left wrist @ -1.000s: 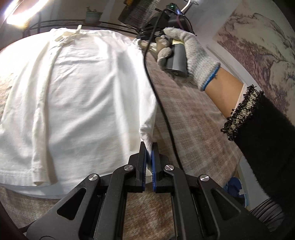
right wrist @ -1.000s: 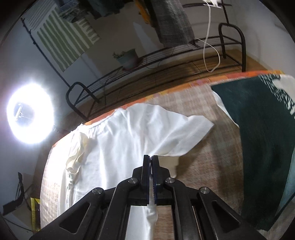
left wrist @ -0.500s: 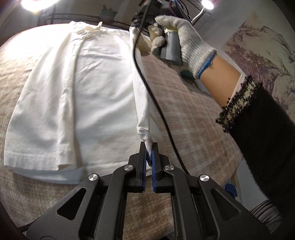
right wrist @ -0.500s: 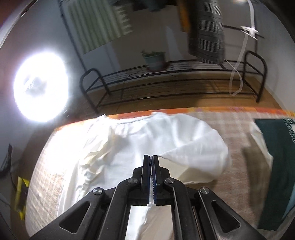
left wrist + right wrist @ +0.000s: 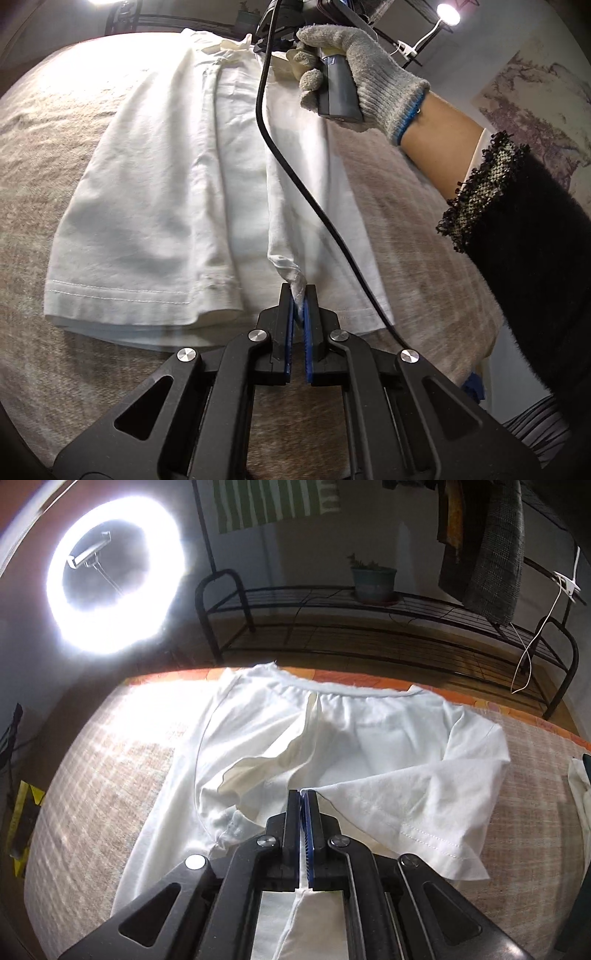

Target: Fold small clothes

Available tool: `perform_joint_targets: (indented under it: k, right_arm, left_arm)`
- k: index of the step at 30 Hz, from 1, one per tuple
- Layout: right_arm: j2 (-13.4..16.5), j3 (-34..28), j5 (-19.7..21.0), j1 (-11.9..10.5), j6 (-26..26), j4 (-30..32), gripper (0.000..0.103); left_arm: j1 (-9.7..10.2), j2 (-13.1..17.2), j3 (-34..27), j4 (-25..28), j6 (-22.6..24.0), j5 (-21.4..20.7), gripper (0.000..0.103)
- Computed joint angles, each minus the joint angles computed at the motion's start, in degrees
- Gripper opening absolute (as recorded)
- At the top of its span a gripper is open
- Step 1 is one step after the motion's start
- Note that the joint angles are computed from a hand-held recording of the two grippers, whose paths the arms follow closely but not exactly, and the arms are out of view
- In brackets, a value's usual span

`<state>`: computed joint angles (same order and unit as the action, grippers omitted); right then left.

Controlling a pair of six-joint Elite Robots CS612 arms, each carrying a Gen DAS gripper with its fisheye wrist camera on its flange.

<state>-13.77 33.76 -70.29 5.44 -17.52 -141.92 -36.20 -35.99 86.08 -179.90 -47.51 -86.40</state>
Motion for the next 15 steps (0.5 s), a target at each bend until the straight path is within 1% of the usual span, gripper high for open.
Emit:
perform_joint_targets:
  k: [2,3,4,6,7,8,9,10,12,13,14,15]
  right_arm:
    - [0.6,-1.01,0.09,-0.01,-0.31,1.49,0.0]
    - [0.82,-1.37,0.6,-0.07,-0.72,2.25,0.003]
    - [0.95,-1.62,1.51,-0.2,-1.41,3.23,0.004]
    - [1.04,-2.22,2.28,-0.35,-2.23,5.74,0.036]
    - [0.84,-2.11,4.05,-0.71,-2.51,6.72,0.037]
    - [0.21,-1.14,5.93,-1.11,-2.69,6.81,0.037]
    - [-0.14,-0.87,8.55,-1.7,-2.76,7.52,0.037]
    - [-0.42,-0.82,12.17,-2.55,-2.52,8.55,0.037]
    - [-0.66,-0.89,17.36,-3.94,-1.12,9.14,0.037]
    - [-0.81,-0.69,19.68,-4.88,0.48,8.1,0.037]
    - [-0.84,-0.48,20.14,-5.32,2.19,6.69,0.04]
    - [-0.8,-0.42,19.7,-5.89,4.81,4.77,0.044]
  left_arm:
    - [-0.3,-0.38,0.04,1.07,0.6,1.68,0.002]
    - [-0.63,-0.61,0.06,1.7,0.64,2.45,0.002]
    - [-0.72,-0.71,-0.08,2.18,0.97,2.7,0.002]
    - [-1.02,-0.96,-0.33,3.53,1.92,3.23,0.003]
    - [-1.08,-1.11,-0.4,4.29,2.3,3.28,0.014]
    - [-1.2,-1.22,-0.53,5.02,2.51,3.32,0.031]
    - [-1.36,-1.44,-0.3,5.1,2.43,3.78,0.038]
    - [-1.47,-1.68,0.08,4.83,2.25,4.28,0.04]
    - [-1.57,-2.25,0.65,4.82,2.49,4.64,0.04]
    - [-1.4,-2.67,1.13,4.69,2.57,4.32,0.04]
    - [-1.35,-2.93,1.34,4.51,2.52,4.19,0.04]
    - [-1.3,-3.33,1.52,4.66,2.51,4.32,0.04]
